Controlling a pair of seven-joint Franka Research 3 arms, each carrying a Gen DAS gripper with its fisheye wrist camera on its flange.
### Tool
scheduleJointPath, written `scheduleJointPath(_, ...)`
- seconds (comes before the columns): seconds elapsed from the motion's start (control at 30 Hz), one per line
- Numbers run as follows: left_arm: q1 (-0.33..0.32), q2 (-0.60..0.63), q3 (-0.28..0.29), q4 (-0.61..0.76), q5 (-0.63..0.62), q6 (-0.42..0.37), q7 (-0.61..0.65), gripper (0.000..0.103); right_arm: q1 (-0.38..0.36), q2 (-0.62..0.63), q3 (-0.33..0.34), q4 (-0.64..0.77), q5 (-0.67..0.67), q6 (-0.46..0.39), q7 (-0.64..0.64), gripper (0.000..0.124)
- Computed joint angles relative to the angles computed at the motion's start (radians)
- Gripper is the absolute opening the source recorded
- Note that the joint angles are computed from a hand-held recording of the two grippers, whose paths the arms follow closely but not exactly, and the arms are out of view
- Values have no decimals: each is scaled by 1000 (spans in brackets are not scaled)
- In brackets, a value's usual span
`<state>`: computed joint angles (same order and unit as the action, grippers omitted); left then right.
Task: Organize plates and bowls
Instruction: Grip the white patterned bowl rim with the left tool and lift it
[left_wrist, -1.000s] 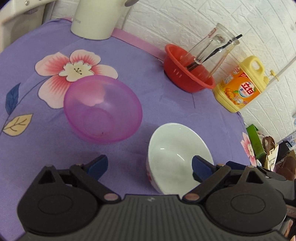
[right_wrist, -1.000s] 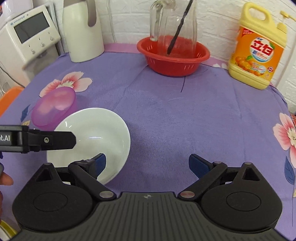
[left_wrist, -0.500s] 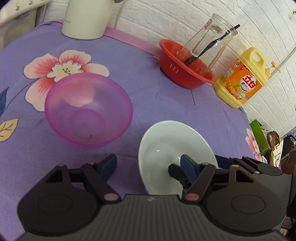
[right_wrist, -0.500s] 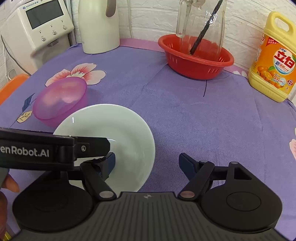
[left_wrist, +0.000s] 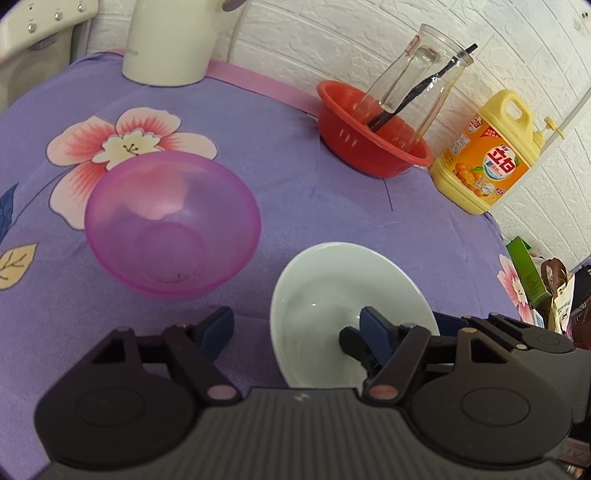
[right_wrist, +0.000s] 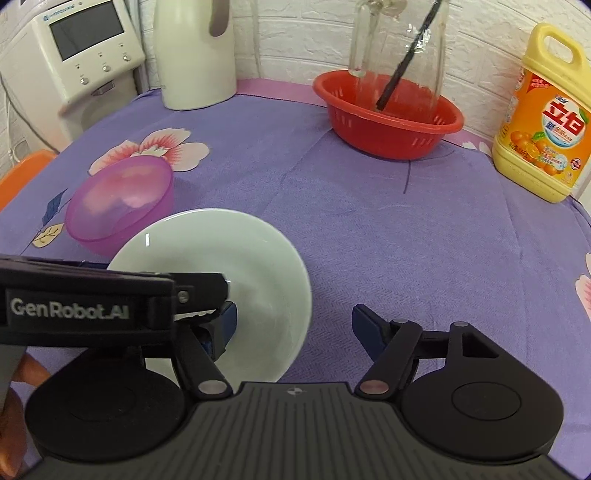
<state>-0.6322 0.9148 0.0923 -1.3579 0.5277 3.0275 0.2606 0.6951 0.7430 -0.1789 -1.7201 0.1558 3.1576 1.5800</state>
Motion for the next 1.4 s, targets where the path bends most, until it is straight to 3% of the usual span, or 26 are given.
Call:
scheduleJointPath(0.13,37,13,-45,3,-14,55,41,50,-55,-8,68,-4,0,7,-40,99)
scheduleJointPath(0.2,32,11,-41,1,-23,66,65,43,-107,-16,138,-5,44,5,-94,81)
scheduleJointPath(0.27,21,-1,-32,-8,-28,51,82,43,-89,-26,124,-21,19,13,-67,81)
scheduleJointPath(0.37,28,-25,-39,-50,-40,91,101,43,-57,-54,99,-68,28,58,-79,84)
scheduleJointPath(0.43,-8,-46,1,-79,-46,105,90,43,-57,-76,106,-94,41,71,-90,87)
scheduleJointPath(0.53,-60,-80,53,-128,-44,121,71,42,3,-108,53,-142,58,85,-97,88)
scheduleJointPath(0.67,-52,-121,21,-196,-70,157,79,42,6,-161,64,-222,90,108,-107,91)
scheduleJointPath(0.73,-77,-147,31,-239,-83,171,78,42,4,-190,75,-268,111,119,-109,92)
scheduleJointPath(0.97,-155,-210,53,-347,-141,232,103,43,115,-311,-2,-458,203,175,-127,93)
scheduleJointPath(1.1,-268,-239,130,-395,-187,281,134,42,199,-400,-57,-584,302,235,-173,94)
scheduleJointPath(1.17,-317,-246,154,-411,-217,302,151,42,294,-436,-126,-640,394,260,-224,96)
scheduleJointPath(1.27,-349,-259,143,-431,-249,319,188,42,404,-488,-192,-720,542,300,-310,97)
scheduleJointPath(1.4,-361,-281,96,-464,-281,327,240,43,407,-559,-144,-831,637,370,-338,98)
